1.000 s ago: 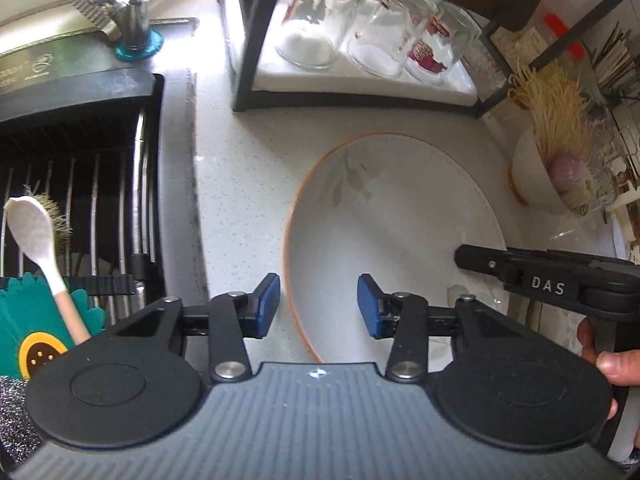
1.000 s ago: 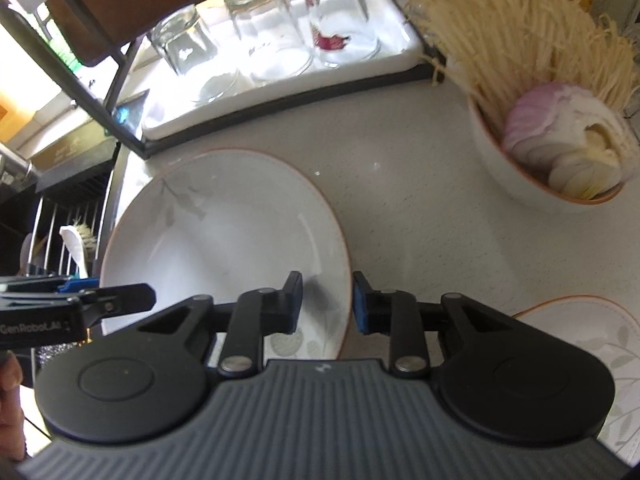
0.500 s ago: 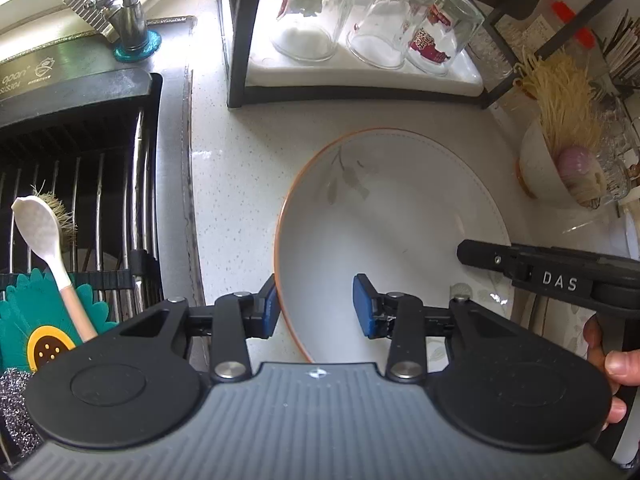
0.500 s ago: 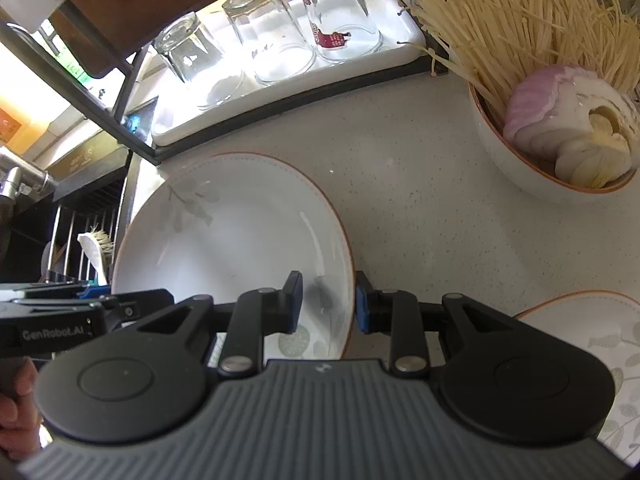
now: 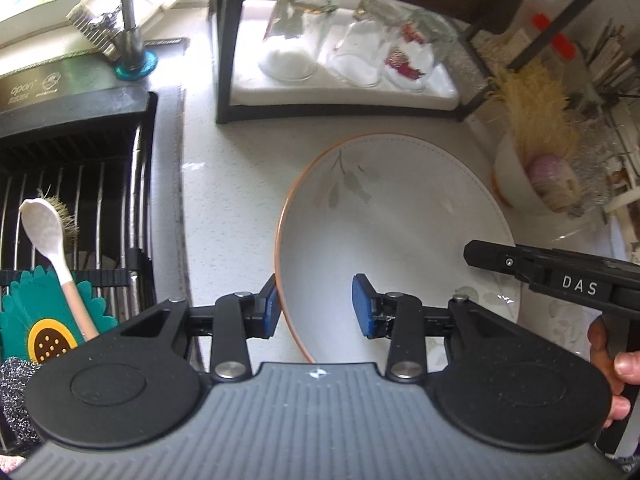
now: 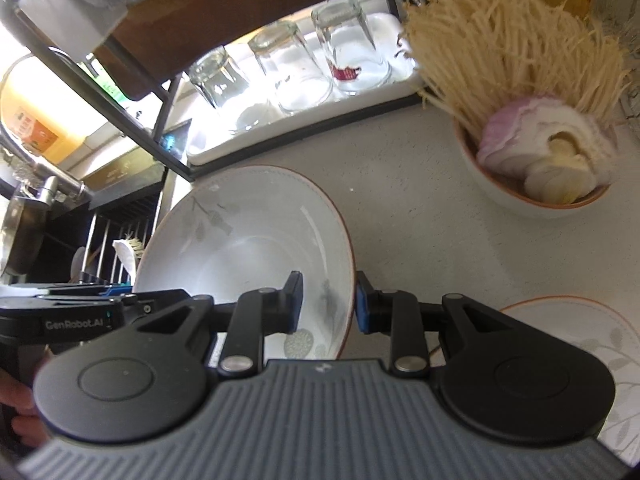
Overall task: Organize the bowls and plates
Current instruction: 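Carry the bowl with both grippers and lower it onto the stacked plates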
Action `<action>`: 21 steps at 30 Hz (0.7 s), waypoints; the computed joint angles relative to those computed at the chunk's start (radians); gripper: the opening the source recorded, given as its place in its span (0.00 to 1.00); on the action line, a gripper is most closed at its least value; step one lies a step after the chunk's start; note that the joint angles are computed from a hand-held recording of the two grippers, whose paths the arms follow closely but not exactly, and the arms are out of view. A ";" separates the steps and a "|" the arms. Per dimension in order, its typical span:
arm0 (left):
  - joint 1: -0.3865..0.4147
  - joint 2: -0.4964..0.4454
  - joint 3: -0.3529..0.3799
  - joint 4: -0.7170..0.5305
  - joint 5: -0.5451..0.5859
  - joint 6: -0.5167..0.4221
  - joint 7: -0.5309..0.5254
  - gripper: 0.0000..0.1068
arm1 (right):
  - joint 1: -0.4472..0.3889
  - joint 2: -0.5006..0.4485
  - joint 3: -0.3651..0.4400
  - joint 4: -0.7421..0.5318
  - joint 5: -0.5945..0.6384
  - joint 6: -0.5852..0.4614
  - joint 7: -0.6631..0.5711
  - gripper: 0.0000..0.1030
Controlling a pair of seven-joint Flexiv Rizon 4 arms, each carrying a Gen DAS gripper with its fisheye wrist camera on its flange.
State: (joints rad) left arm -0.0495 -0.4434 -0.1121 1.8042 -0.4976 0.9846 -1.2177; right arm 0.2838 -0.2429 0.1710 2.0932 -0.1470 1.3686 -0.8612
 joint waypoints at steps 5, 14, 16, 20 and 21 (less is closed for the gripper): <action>-0.005 0.031 -0.015 0.032 -0.036 0.021 0.001 0.40 | -0.009 0.045 0.006 0.046 0.018 0.030 -0.006 0.29; -0.021 0.083 -0.034 0.071 -0.104 0.037 0.057 0.40 | -0.020 0.142 0.011 0.147 0.016 0.085 0.032 0.29; -0.027 0.095 -0.037 0.081 -0.121 0.041 0.068 0.40 | -0.025 0.165 0.016 0.170 0.031 0.098 0.029 0.29; -0.048 0.114 -0.038 0.097 -0.136 0.051 0.075 0.40 | -0.028 0.208 0.006 0.221 -0.009 0.116 0.072 0.29; -0.053 0.117 -0.040 0.101 -0.142 0.054 0.077 0.40 | -0.032 0.220 0.004 0.236 -0.024 0.121 0.086 0.29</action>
State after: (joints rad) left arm -0.1027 -0.3261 -0.1520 1.9054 -0.6391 1.0386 -1.1408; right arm 0.2522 -0.0228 0.1752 2.3294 -0.1709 1.4898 -0.7748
